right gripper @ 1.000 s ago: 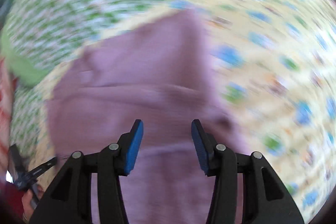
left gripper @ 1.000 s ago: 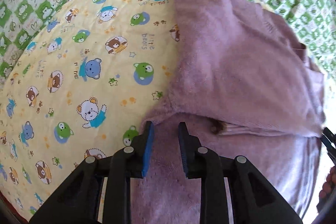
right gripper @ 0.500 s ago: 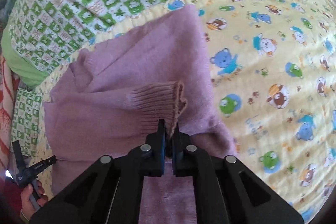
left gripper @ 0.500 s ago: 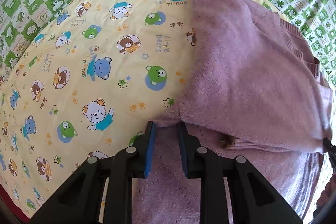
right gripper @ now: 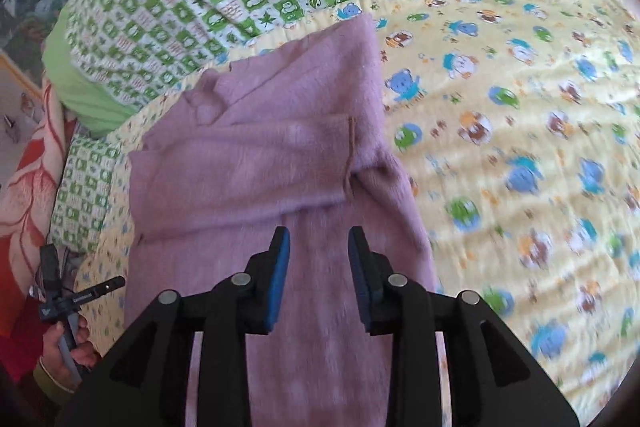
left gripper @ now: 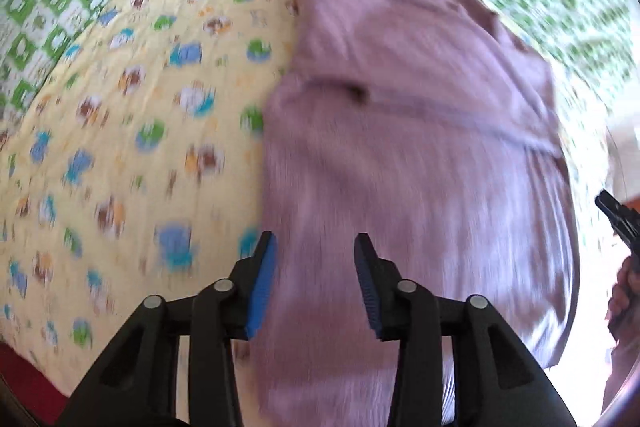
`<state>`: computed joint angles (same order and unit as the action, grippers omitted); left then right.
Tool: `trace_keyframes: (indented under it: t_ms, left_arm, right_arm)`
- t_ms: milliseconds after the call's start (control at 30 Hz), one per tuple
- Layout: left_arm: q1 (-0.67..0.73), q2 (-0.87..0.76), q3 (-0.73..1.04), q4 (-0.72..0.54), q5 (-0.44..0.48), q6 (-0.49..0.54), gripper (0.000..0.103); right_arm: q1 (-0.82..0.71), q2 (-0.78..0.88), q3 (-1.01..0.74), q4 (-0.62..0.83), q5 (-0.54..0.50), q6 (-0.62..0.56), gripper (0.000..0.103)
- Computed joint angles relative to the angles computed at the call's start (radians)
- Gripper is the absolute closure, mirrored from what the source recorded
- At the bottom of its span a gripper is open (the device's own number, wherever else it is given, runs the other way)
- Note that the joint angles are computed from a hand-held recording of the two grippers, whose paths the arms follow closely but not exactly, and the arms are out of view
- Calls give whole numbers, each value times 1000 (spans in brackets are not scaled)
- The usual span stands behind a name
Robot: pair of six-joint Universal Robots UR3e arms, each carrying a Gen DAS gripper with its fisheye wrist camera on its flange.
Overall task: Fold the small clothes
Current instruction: 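Grasp the ribbed hem with both grippers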
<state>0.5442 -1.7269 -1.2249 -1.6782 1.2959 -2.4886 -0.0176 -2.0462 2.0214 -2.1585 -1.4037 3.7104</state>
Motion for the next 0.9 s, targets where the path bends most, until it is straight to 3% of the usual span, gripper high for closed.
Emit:
trace_keyframes:
  t_ms: [167, 433, 667, 900]
  left_arm:
    - [145, 235, -198, -123, -9, 187, 52]
    - [391, 422, -395, -297, 29, 419, 52]
    - [467, 456, -485, -359, 59, 468, 52]
    - [404, 454, -542, -313, 25, 408, 53]
  right_arm:
    - [162, -160, 70, 102, -87, 127, 71]
    - [560, -183, 120, 127, -287, 504, 69]
    - [780, -165, 145, 157, -375, 764, 65]
    - [831, -167, 171, 154, -400, 841, 65]
